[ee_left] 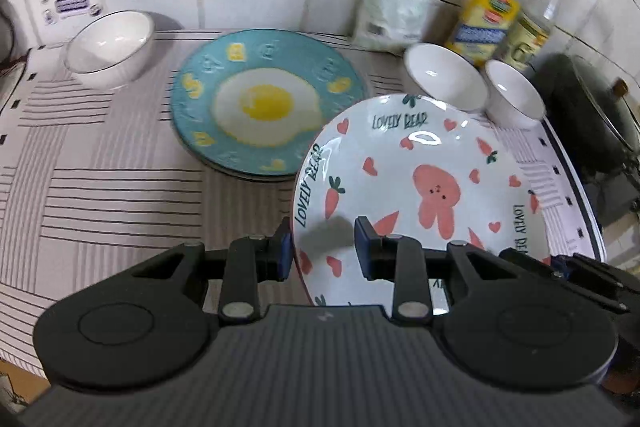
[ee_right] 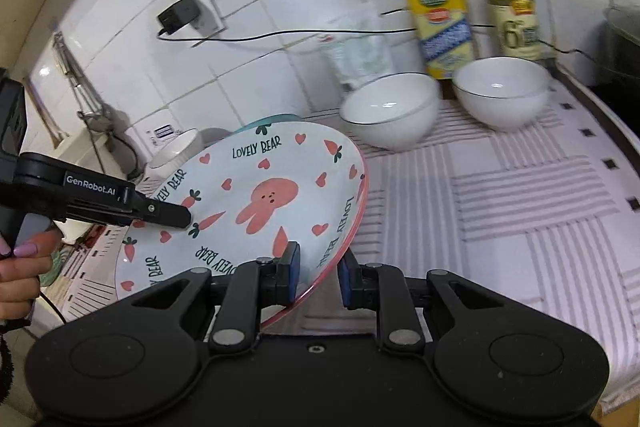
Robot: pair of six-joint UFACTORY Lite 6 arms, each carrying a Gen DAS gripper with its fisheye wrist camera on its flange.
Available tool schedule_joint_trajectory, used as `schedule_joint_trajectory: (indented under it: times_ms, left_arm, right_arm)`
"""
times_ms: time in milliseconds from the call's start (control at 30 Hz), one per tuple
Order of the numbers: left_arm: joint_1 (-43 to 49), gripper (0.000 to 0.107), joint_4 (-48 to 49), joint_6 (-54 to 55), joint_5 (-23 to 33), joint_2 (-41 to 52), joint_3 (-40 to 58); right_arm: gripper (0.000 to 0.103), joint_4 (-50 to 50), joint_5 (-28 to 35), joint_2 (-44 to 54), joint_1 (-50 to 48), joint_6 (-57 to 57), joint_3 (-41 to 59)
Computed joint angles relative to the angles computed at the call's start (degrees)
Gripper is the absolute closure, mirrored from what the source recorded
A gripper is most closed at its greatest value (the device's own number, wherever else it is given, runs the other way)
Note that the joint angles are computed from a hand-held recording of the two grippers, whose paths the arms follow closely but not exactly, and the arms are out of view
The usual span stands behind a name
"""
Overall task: Organize plates and bowls
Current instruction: 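Lower the Lovely Bear plate onto the blue egg plate with both grippers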
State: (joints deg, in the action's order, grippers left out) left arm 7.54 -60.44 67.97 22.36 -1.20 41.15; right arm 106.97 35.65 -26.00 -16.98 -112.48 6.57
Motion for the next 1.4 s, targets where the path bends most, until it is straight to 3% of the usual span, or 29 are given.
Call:
schedule_joint_trajectory:
  times_ms: [233,667,800,1067,1400]
  left_arm:
    - [5.62,0.077,-2.88,3.66,-0.39,5.70,5.71]
    - [9.50,0.076,-6.15,7.09,-1.41,26.98,27.00]
    - [9.60,0.076,-5.06,4.79,-1.08,33.42,33.08]
    - [7.94,0.075,12.53,-13.41,1.29,42.83,46.42]
    - [5.26,0.074,33.83,-34.02,5.47,49.97,58.82]
  right_arm:
    - [0.078,18.21,-5.16,11.89,15.36,-12.64,9.68]
    - [0.078,32.50,-1.04,39.83,22.75,-22.83,31.96]
    - [0.078,33.14,-2.48,46.45,23.82,-23.28,38.70]
    - [0.078,31.50,-9.62,53.43,25.60,-21.07,49.52]
    - [0.078,8.99,-17.66,59.93,26.48,5.40,62.08]
